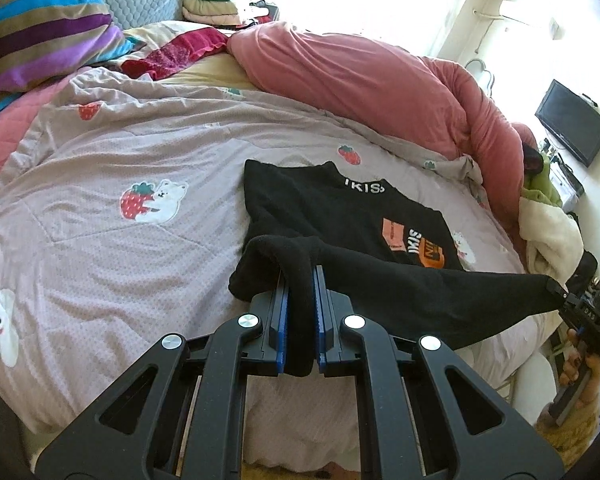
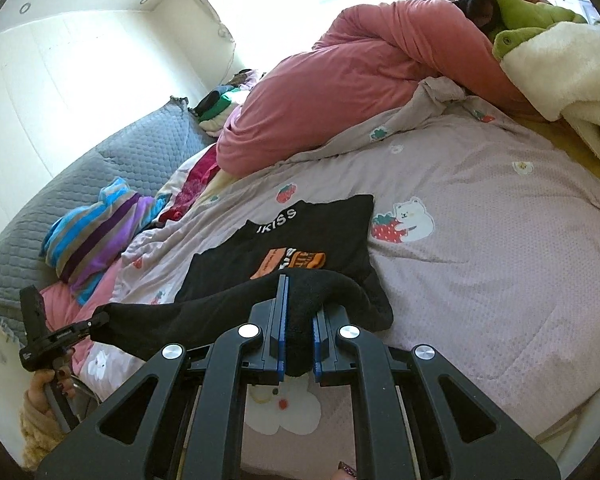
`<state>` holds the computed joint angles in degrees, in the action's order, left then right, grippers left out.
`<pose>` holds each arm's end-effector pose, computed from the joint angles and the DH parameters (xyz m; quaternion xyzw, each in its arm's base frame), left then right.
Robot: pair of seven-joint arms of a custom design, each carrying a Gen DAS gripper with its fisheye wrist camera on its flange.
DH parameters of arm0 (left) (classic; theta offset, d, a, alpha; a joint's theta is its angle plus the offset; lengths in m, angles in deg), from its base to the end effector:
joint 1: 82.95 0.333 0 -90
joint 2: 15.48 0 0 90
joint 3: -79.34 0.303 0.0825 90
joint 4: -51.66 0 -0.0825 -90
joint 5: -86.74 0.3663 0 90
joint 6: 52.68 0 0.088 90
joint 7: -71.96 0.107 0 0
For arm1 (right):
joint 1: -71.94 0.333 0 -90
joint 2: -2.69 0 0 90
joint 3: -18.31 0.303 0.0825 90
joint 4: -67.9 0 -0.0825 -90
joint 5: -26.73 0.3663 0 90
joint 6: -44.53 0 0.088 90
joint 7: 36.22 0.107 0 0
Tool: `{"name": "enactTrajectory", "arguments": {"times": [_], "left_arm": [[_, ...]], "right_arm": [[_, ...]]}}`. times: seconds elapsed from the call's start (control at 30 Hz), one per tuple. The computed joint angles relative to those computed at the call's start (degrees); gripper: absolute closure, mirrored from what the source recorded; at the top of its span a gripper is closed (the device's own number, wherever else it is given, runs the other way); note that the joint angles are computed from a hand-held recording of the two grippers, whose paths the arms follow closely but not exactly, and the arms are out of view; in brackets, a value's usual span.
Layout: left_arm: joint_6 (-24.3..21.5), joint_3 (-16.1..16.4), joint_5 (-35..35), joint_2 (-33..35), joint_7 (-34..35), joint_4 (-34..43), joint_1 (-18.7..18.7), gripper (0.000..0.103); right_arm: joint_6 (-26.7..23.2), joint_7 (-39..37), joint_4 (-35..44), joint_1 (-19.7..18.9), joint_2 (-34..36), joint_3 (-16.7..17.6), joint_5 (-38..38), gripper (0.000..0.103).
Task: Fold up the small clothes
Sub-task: 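Lift the hem with both tools and fold it over toward the collar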
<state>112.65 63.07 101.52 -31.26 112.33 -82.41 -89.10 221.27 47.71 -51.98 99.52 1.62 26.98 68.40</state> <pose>0.4513 -0.2130 0.5289 -0.7171 0.5685 -0.3635 0.1745 0.4875 0.2907 0.5329 -0.6268 0.6053 -0.0625 0.4866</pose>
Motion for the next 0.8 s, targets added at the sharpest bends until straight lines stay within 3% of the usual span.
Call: {"name": "enactTrajectory", "arguments": {"times": [0.37, 0.8], "left_arm": [[0.5, 0.4, 3.0, 2.9, -0.5, 3.7, 1.7, 0.098], [0.4, 2.9, 5.6, 9.5, -0.7, 10.6, 2.1, 0.098]], "right_arm": [[-1.5, 10.2, 5.5, -2.3, 4.2, 0.0, -14.5, 0.095], [-4.4, 24.1, 19.0, -3.1, 14.9, -2.2, -32.9, 0.095]]}}
